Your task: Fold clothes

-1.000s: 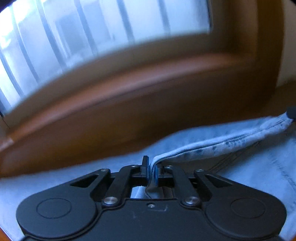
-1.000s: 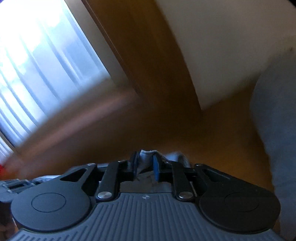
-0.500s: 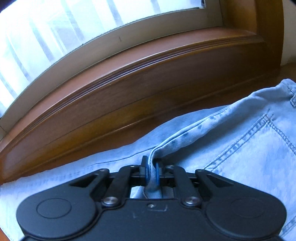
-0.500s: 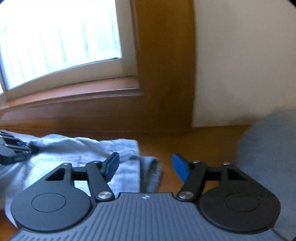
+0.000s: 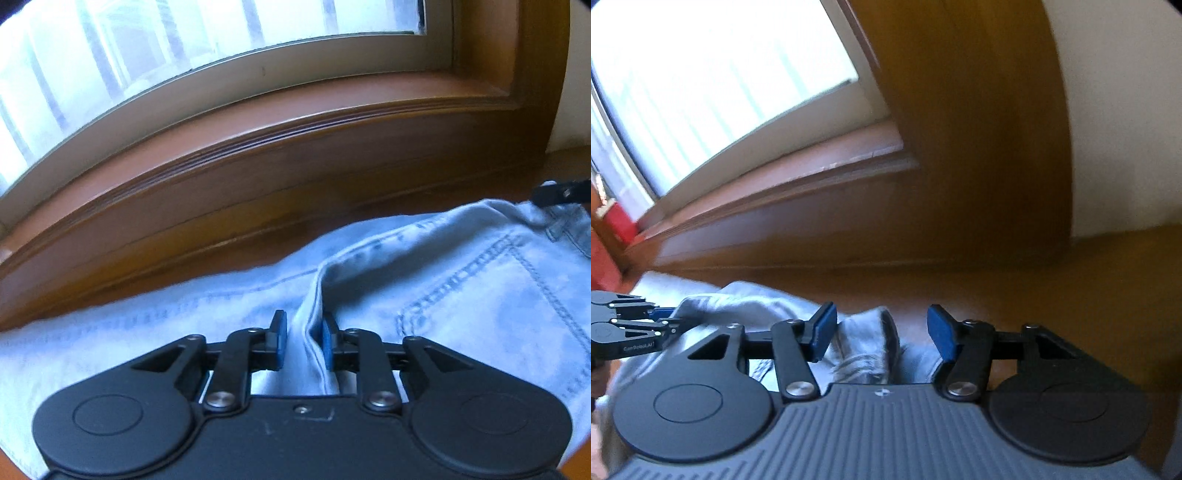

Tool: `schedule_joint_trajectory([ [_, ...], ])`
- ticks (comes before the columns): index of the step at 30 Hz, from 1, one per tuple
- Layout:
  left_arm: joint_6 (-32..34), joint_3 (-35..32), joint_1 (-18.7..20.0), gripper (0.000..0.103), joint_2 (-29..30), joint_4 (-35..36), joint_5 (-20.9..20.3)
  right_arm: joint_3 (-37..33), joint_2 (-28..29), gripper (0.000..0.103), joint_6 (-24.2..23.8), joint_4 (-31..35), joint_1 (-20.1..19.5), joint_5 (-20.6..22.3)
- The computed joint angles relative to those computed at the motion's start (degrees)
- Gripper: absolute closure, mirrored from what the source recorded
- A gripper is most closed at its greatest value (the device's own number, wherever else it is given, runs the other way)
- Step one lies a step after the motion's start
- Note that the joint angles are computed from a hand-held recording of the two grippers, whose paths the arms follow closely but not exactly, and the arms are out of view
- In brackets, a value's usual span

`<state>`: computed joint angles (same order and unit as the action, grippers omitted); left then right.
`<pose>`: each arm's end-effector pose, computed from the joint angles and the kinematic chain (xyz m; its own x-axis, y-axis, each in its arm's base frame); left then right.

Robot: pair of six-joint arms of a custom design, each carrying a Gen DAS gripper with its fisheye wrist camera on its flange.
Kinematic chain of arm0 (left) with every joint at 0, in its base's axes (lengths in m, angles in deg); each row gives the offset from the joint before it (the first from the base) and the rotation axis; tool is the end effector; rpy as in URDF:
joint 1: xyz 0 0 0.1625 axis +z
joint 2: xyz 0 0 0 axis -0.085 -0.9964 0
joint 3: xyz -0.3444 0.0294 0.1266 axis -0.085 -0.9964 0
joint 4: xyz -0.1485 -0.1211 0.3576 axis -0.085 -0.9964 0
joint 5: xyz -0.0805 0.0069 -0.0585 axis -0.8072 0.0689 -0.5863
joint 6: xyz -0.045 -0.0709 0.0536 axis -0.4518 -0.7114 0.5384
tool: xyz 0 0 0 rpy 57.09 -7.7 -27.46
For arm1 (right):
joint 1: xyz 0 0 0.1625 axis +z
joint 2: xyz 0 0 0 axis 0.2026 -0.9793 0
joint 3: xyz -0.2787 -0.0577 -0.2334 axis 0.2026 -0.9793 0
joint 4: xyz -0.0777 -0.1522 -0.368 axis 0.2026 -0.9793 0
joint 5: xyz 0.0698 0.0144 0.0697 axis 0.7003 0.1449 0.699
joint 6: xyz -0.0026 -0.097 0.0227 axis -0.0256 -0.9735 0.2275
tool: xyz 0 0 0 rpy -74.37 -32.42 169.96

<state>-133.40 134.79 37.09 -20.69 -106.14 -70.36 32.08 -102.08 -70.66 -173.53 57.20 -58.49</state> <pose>-0.3795 -0.4999 0.0277 -0.5454 -0.2287 -0.8064 0.3761 0.7930 -0.4793 -0.0986 -0.6877 0.4053 -0.7631 -0.6212 0.1783 -0.6394 0.6857 -0.3479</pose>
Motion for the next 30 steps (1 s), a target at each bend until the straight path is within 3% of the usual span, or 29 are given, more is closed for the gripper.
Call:
schedule_joint_trajectory([
  [6,-8.77,-0.1,-3.44,0.083,-0.21,7.59,-5.62,2.56,-1.48,0.047,-6.05,0.43,-0.26,0.2],
  [9,-9.48,0.01,-2.78,0.081,-0.1,7.39,-6.24,3.85,-1.79,0.063,-7.33,-1.79,-0.04,0.66],
  [14,-14.38,-2.05,-5.22,0.067,1.26,11.63,-8.92,6.47,-2.87,0.071,-9.13,-5.02,0.19,2.27],
  [20,-16.85,-2.3,-7.62,0.067,2.92,11.51,-10.47,11.31,-5.52,0.077,-11.67,-10.3,0.15,5.0],
  [25,-20.28,-6.67,-6.91,0.066,7.39,20.85,-10.02,12.78,-7.07,0.079,-11.81,-10.89,-0.32,7.37],
  [30,-23.78,-4.14,-8.18,0.075,4.67,19.09,-10.86,13.25,-7.37,0.079,-12.44,-11.01,-0.58,7.74],
])
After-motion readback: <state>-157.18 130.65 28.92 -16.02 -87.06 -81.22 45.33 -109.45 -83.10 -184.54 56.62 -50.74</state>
